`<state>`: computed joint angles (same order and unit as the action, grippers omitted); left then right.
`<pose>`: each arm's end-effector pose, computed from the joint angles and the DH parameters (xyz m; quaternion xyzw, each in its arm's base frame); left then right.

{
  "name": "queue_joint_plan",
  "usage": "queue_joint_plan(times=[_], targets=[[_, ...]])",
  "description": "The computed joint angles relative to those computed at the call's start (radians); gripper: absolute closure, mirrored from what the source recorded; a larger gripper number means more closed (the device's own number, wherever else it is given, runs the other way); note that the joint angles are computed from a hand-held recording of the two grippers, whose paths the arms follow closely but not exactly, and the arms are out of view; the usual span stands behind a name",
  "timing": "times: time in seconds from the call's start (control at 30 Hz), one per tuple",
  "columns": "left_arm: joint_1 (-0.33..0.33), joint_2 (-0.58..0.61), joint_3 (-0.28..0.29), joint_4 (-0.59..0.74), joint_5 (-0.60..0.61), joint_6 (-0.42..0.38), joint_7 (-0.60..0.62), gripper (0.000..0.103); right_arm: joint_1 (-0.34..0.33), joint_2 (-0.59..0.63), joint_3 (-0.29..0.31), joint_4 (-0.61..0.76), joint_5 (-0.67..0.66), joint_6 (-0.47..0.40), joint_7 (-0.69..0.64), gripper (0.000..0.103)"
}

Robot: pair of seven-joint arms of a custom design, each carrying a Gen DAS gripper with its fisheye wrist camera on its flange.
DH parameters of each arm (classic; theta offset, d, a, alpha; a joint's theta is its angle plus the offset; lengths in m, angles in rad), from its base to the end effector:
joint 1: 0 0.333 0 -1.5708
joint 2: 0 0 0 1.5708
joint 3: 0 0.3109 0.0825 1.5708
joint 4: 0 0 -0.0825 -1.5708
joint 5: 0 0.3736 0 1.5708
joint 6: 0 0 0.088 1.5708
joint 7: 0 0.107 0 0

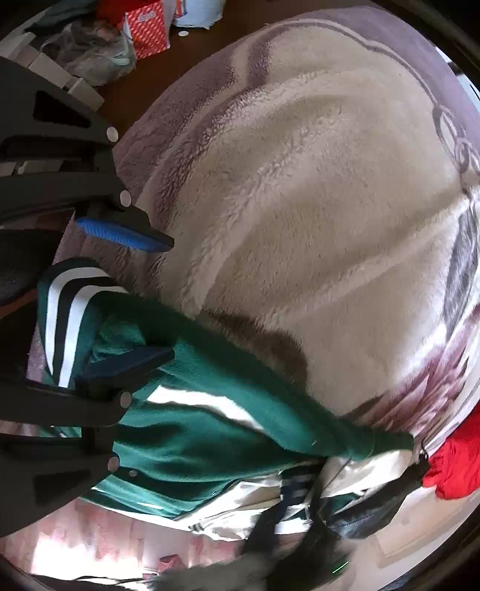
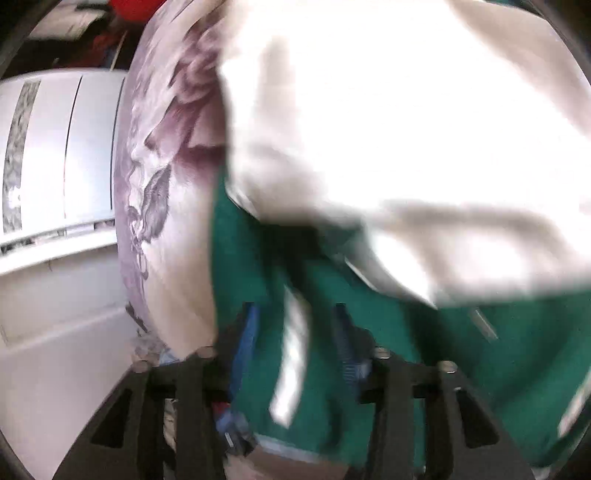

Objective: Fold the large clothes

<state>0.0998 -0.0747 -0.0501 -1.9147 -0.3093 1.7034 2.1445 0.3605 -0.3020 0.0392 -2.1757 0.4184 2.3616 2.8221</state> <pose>0.5158 -0.0037 0.5155 0.5196 -0.8386 0.1019 0.1280 0.4540 0.1994 0.5693 -0.2338 0.9272 0.1810 0.2299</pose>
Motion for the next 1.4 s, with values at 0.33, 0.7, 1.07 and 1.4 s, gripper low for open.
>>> queue_joint_plan(times=[0.33, 0.7, 1.07, 1.4], targets=[[-0.001, 0.017, -0.004, 0.062, 0.057, -0.008, -0.097, 0.053, -0.114, 0.377, 0.016, 0.346, 0.182, -0.228, -0.442, 0.091], [-0.008, 0.025, -0.013, 0.062, 0.027, 0.037, -0.165, 0.053, -0.294, 0.129, -0.143, 0.272, 0.016, -0.305, -0.416, 0.036], [-0.027, 0.063, -0.022, 0.036, 0.005, 0.082, -0.265, 0.053, -0.465, 0.601, -0.099, 0.587, 0.367, -0.501, -0.498, 0.061], [-0.038, 0.083, -0.028, 0.045, -0.008, 0.046, -0.236, 0.053, -0.436, 0.668, -0.038, 0.677, 0.102, -0.350, -0.345, 0.091]])
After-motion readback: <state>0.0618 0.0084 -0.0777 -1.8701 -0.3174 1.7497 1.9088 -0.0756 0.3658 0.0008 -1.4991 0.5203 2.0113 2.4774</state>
